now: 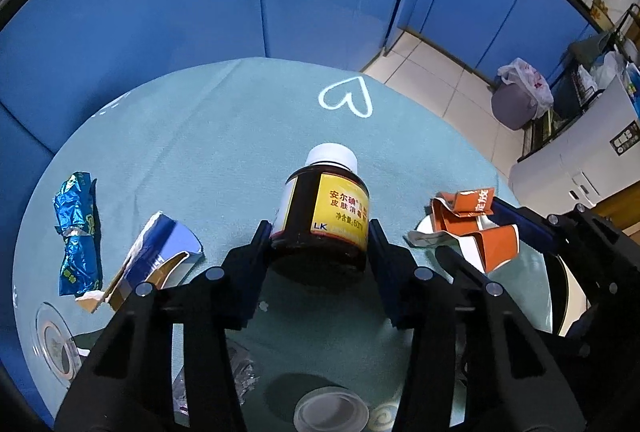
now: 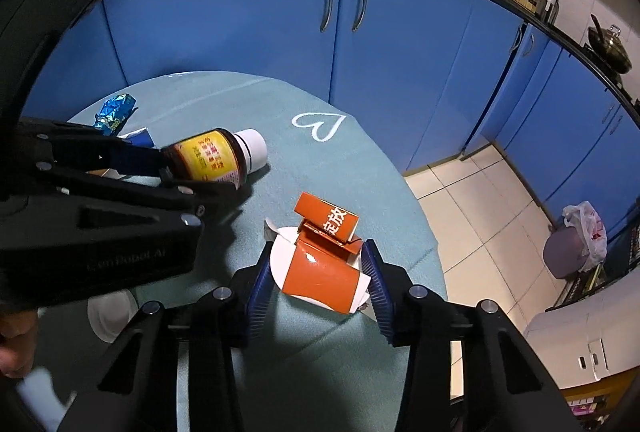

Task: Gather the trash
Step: 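Grasp the orange paper cup with the right gripper while the left gripper grasps the brown bottle, then carry the orange cup into the bin and open the right gripper while the left carries the bottle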

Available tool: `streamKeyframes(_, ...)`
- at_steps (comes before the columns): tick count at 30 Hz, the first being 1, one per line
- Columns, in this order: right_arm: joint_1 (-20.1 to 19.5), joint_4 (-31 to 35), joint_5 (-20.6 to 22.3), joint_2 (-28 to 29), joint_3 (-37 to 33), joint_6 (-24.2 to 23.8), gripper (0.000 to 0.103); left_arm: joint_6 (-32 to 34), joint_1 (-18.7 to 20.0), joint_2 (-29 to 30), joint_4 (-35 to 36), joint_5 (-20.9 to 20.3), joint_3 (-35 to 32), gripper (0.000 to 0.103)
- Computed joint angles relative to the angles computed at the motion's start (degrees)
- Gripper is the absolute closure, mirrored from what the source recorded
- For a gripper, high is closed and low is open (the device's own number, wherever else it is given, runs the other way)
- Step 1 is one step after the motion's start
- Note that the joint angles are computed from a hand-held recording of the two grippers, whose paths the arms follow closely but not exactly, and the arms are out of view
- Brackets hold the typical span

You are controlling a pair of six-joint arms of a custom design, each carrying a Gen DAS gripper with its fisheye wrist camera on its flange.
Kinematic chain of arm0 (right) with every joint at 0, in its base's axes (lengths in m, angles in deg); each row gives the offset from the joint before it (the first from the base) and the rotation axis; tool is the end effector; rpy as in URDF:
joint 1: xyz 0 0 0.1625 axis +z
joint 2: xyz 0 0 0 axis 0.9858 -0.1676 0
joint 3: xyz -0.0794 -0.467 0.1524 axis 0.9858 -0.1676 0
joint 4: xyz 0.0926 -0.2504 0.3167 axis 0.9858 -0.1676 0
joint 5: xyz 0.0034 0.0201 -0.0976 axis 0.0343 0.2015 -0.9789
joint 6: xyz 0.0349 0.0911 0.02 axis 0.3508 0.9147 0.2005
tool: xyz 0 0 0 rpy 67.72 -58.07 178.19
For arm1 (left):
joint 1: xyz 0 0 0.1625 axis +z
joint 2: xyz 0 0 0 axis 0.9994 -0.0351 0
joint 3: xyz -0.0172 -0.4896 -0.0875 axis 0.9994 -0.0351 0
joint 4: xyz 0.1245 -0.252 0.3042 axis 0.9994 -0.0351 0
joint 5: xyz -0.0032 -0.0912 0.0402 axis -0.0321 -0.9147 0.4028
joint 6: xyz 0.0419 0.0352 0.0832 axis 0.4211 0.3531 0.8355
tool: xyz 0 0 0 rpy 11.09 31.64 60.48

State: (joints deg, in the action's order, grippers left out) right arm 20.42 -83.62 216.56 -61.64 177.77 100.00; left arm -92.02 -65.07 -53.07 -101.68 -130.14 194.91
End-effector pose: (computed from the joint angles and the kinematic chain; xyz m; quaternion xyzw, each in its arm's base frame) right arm 0.1056 -0.2362 0.1864 0.0893 -0.8528 0.3160 0.4060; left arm -0.3254 -0.3293 -0.0047 0.3563 0.8973 -0.0678 0.2518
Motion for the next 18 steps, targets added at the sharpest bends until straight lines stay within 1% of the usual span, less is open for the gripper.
streamKeyframes(3, 0.31, 0.21, 0.36, -0.13, 0.04, 0.29, 0.061, -0.26, -0.26, -0.28, -0.24, 0.67, 0.21, 0.055)
streamKeyframes(4, 0.63, 0.40, 0.59, -0.19, 0.01, 0.45, 0.064, -0.16, -0.30, -0.42, -0.34, 0.88, 0.26, 0.055)
streamKeyframes(9, 2.04, 0.75, 1.69, -0.60, 0.01, 0.92, 0.064, -0.24, -1.11, -1.35, -0.60, 1.97, 0.73, 0.056)
streamKeyframes(13, 3.94, 1.42, 3.15, -0.80, -0.15, 1.92, 0.064, -0.77, -1.67, -2.35, -0.06, 2.51, 1.00, 0.056)
streamKeyframes(18, 7.46, 3.13, 5.76, -1.18, -0.46, 4.11, 0.064, -1.81, -2.68, -3.70, 0.83, 2.92, 1.37, 0.056)
